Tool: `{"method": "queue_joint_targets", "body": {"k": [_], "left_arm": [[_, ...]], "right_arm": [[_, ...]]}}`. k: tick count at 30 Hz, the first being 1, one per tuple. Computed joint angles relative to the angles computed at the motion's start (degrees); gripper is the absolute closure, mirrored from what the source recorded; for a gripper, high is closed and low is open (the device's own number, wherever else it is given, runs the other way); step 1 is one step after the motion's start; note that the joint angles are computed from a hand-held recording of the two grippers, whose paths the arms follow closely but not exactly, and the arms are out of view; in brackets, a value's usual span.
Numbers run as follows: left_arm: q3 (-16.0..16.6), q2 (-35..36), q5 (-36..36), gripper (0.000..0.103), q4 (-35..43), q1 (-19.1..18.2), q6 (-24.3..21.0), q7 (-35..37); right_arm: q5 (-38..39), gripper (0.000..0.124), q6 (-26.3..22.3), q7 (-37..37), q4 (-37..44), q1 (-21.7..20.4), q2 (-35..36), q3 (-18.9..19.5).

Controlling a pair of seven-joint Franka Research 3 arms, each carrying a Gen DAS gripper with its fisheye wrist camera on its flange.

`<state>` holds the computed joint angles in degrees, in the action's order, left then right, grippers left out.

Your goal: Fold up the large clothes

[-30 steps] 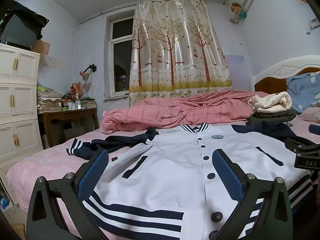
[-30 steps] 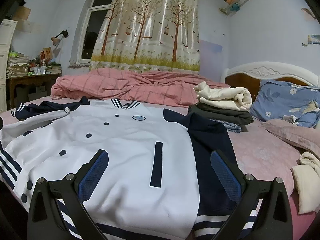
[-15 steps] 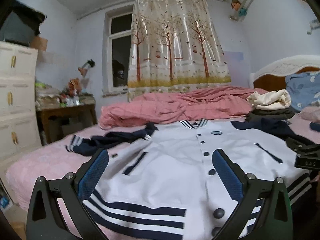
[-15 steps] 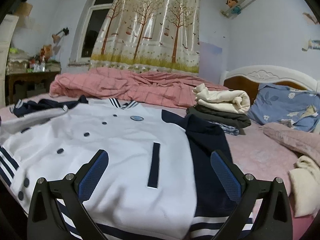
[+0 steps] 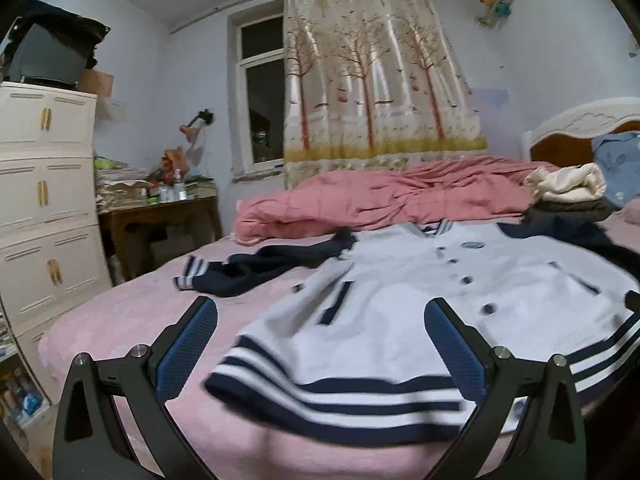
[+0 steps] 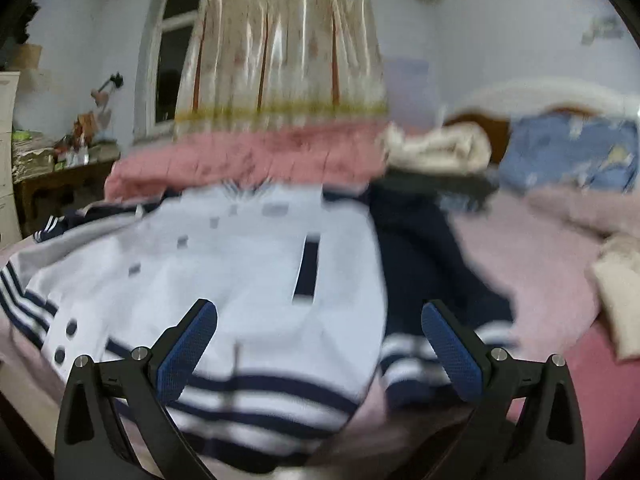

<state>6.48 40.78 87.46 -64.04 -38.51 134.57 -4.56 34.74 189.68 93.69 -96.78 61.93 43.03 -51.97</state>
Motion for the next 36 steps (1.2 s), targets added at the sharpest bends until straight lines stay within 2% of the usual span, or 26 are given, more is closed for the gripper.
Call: {"method": "queue_joint_targets", "body": {"k": [3,5,6,7,9,11,12,13,14,15,16,18,19,20,21,22,23,24,25,28,31,33,34,36], "left_arm": [[0.45,-2.31,1.37,0.0,-4.62,0.81,-0.03,-3.58],[-0.47,-3.41,0.99,0.001,-6.8,2.62,1.44,-5.85],[-0.84,-3.9,0.72,0.001,-7.86,3.34,1.63,-6.74],[-1.18,-4.24,0.42,0.001,-8.73,3.9,1.47,-7.43],[-1.73,-4.99,0.28,0.001,-10.61,5.17,1.99,-8.76],[-2.56,-4.96,-1.42,0.002,-11.28,6.76,2.22,-8.57],[-2.77,-4.75,-2.31,0.007,-11.35,7.53,2.36,-8.34],[-2.88,-4.26,-3.16,0.011,-11.0,7.86,1.74,-7.58],[-3.17,-3.71,-4.6,0.014,-10.47,8.57,1.82,-6.22],[-3.69,-3.51,-6.33,0.016,-10.27,9.83,3.86,-5.39],[-4.16,-3.63,-7.78,0.02,-10.62,11.46,7.92,-5.78],[-4.55,-3.36,-10.14,0.024,-10.94,13.85,15.53,-6.49],[-4.84,-2.88,-12.11,0.033,-10.7,14.83,18.45,-5.59],[-4.4,-2.85,-12.91,0.049,-10.81,14.56,19.28,-6.01],[-3.37,-3.29,-12.18,0.065,-11.5,13.99,21.28,-7.9],[-2.66,-3.59,-11.18,0.095,-11.94,14.0,25.03,-9.58],[-1.9,-4.1,-10.27,0.096,-12.28,13.34,26.44,-11.42],[-0.54,-5.12,-8.64,0.097,-12.96,11.46,24.66,-13.9],[-0.48,-5.95,-8.03,0.098,-13.3,10.65,23.32,-14.56],[0.06,-9.67,-0.31,0.098,-14.97,7.38,19.71,-20.68],[-2.54,-12.28,0.93,0.098,-15.19,5.8,14.25,-17.0],[-4.56,-12.24,-0.11,0.098,-13.84,5.83,11.36,-14.14],[-5.65,-11.78,-1.75,0.098,-12.95,6.21,10.19,-12.09],[-7.0,-9.85,-6.14,0.098,-9.89,7.21,8.68,-8.54]], "right_arm": [[-1.65,0.021,0.05,-0.63,-0.92,-3.31,-2.68,5.27],[-1.21,0.023,0.01,-0.5,-1.3,-2.48,-2.26,4.36],[-1.71,0.023,0.13,-0.99,-1.51,-3.55,-3.42,5.98],[-2.69,0.023,1.16,-1.95,-2.08,-6.02,-5.52,9.57],[-2.07,0.027,1.29,-3.16,-2.07,-7.72,-6.23,12.1],[-1.44,0.032,-1.38,-3.02,-1.35,-7.5,-5.5,11.69],[-2.4,0.033,-2.3,-2.35,-1.26,-8.47,-5.88,12.89],[-3.09,0.034,-2.5,-0.79,-1.5,-7.61,-5.42,12.08],[-2.65,0.04,-2.42,0.33,-1.57,-5.25,-3.76,9.28],[-2.75,0.044,-3.12,1.94,-1.51,-2.87,-2.12,6.17],[-3.16,0.048,-3.5,3.11,-1.5,-1.5,-1.2,4.4],[-4.56,0.067,-2.19,4.03,-1.7,-2.22,-1.98,5.35],[-7.87,0.088,0.09,4.67,-2.44,-4.5,-3.97,8.33],[-7.15,0.107,1.43,1.31,-2.36,-7.22,-5.68,12.14],[-9.3,0.112,2.54,1.2,-2.68,-9.06,-7.03,14.4],[-7.42,0.115,2.89,-1.4,-2.36,-9.0,-7.2,14.65],[-7.17,0.116,3.42,-2.45,-2.4,-9.1,-7.55,14.94],[-6.87,0.117,4.34,-3.46,-2.5,-9.26,-7.89,15.25],[-5.91,0.117,5.09,-4.32,-2.64,-8.46,-8.0,14.39],[-2.97,0.117,8.97,-5.93,-3.79,-8.42,-9.92,14.36],[2.47,0.118,10.46,-9.32,-4.56,-5.26,-10.88,9.87],[4.7,0.118,9.85,-11.31,-4.18,-4.92,-11.37,8.58],[5.59,0.118,8.89,-12.16,-3.71,-5.07,-11.57,8.23],[5.21,0.118,6.67,-13.18,-2.54,-7.88,-12.87,10.74]]}}
